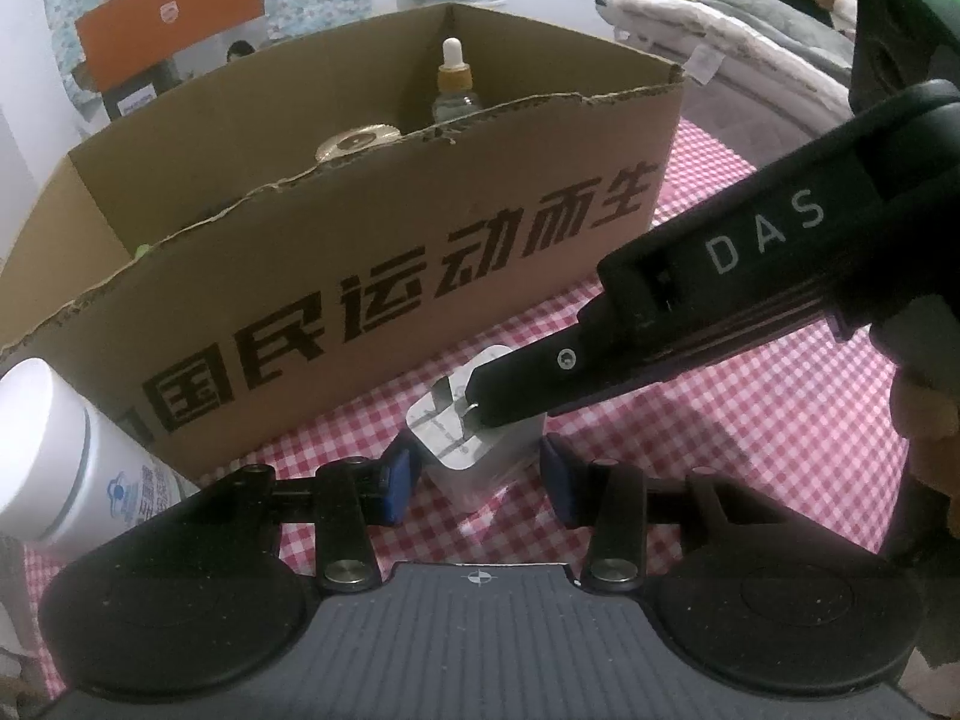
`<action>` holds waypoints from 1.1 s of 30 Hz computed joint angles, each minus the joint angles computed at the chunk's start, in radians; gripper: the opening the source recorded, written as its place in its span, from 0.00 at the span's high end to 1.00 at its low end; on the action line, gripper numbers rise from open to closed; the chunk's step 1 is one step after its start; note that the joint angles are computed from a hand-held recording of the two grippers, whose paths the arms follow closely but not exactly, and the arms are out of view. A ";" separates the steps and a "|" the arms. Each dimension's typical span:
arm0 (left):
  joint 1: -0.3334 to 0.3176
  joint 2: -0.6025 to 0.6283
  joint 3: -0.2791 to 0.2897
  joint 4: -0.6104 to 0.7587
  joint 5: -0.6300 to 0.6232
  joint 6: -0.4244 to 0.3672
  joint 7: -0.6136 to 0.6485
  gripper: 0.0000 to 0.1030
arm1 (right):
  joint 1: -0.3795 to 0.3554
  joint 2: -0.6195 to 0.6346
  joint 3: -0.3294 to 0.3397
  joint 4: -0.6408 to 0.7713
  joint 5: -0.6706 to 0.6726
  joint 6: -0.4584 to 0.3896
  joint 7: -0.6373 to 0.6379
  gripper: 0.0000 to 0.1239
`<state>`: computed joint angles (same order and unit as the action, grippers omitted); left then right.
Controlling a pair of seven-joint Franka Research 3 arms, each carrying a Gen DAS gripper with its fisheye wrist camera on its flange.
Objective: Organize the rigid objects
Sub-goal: 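Close the right gripper around the white charger plug on the table, then lift the charger plug with the right gripper and carry it over the box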
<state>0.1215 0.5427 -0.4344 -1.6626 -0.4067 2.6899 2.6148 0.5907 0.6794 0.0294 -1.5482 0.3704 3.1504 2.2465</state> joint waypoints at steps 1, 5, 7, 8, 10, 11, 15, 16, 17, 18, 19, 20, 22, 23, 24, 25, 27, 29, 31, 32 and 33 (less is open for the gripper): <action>-0.001 0.000 0.002 0.001 0.001 -0.002 -0.005 0.60 | 0.002 0.000 -0.002 0.000 -0.001 0.001 0.001 0.74; 0.000 -0.004 0.002 0.003 -0.001 -0.011 -0.011 0.63 | 0.023 0.011 -0.032 0.021 -0.011 -0.016 0.021 0.74; 0.005 -0.007 -0.002 0.000 -0.008 -0.011 -0.003 0.64 | 0.036 0.013 -0.050 0.025 -0.019 -0.022 0.034 0.74; 0.005 -0.008 -0.002 0.000 -0.010 -0.011 -0.001 0.64 | 0.044 0.014 -0.058 0.027 -0.024 -0.024 0.042 0.73; 0.007 -0.010 -0.004 -0.003 -0.015 -0.010 0.005 0.64 | 0.050 0.014 -0.066 0.025 -0.032 -0.021 0.053 0.74; 0.008 -0.011 -0.004 -0.004 -0.018 -0.010 0.007 0.64 | 0.056 0.015 -0.072 0.026 -0.034 -0.019 0.061 0.74; 0.012 -0.018 -0.007 -0.013 -0.032 -0.002 0.019 0.65 | 0.060 0.005 -0.074 0.007 -0.041 -0.005 0.069 0.73; 0.014 -0.021 -0.008 -0.016 -0.035 0.000 0.024 0.65 | 0.056 -0.004 -0.070 -0.006 -0.041 0.001 0.066 0.73; 0.015 -0.023 -0.008 -0.019 -0.038 0.003 0.027 0.65 | 0.059 -0.004 -0.072 -0.006 -0.042 0.001 0.067 0.73; 0.015 -0.026 -0.009 -0.021 -0.041 0.006 0.029 0.65 | 0.057 -0.007 -0.070 -0.009 -0.042 0.001 0.065 0.73; 0.016 -0.029 -0.009 -0.026 -0.046 0.012 0.031 0.66 | 0.058 -0.008 -0.069 -0.010 -0.042 0.002 0.064 0.73; 0.018 -0.032 -0.011 -0.028 -0.050 0.015 0.035 0.66 | 0.051 -0.012 -0.062 -0.015 -0.042 0.004 0.060 0.73; 0.024 -0.039 -0.015 -0.034 -0.061 0.017 0.044 0.66 | 0.049 -0.015 -0.057 -0.017 -0.040 0.007 0.055 0.73; 0.027 -0.042 -0.018 -0.038 -0.068 0.020 0.050 0.66 | 0.054 -0.017 -0.061 -0.019 -0.041 0.009 0.055 0.73; 0.026 -0.045 -0.017 -0.039 -0.071 0.021 0.052 0.66 | 0.060 -0.019 -0.069 -0.019 -0.041 0.009 0.058 0.73; 0.027 -0.048 -0.017 -0.041 -0.075 0.022 0.054 0.66 | 0.062 -0.020 -0.071 -0.019 -0.041 0.010 0.058 0.73; 0.031 -0.055 -0.020 -0.048 -0.088 0.024 0.064 0.66 | 0.068 -0.023 -0.077 -0.021 -0.040 0.010 0.060 0.73; 0.035 -0.064 -0.023 -0.057 -0.103 0.027 0.076 0.66 | 0.073 -0.026 -0.083 -0.021 -0.042 0.009 0.063 0.73; 0.039 -0.074 -0.027 -0.065 -0.122 0.031 0.092 0.67 | 0.086 -0.031 -0.097 -0.023 -0.046 0.007 0.069 0.73; 0.043 -0.079 -0.029 -0.070 -0.133 0.032 0.102 0.67 | 0.087 -0.036 -0.099 -0.029 -0.047 0.009 0.070 0.73; 0.046 -0.085 -0.032 -0.074 -0.146 0.034 0.112 0.67 | 0.094 -0.039 -0.106 -0.030 -0.050 0.008 0.073 0.73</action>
<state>0.1674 0.4577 -0.4665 -1.7371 -0.5529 2.7237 2.7266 0.6843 0.6405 -0.0769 -1.5782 0.3206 3.1586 2.3198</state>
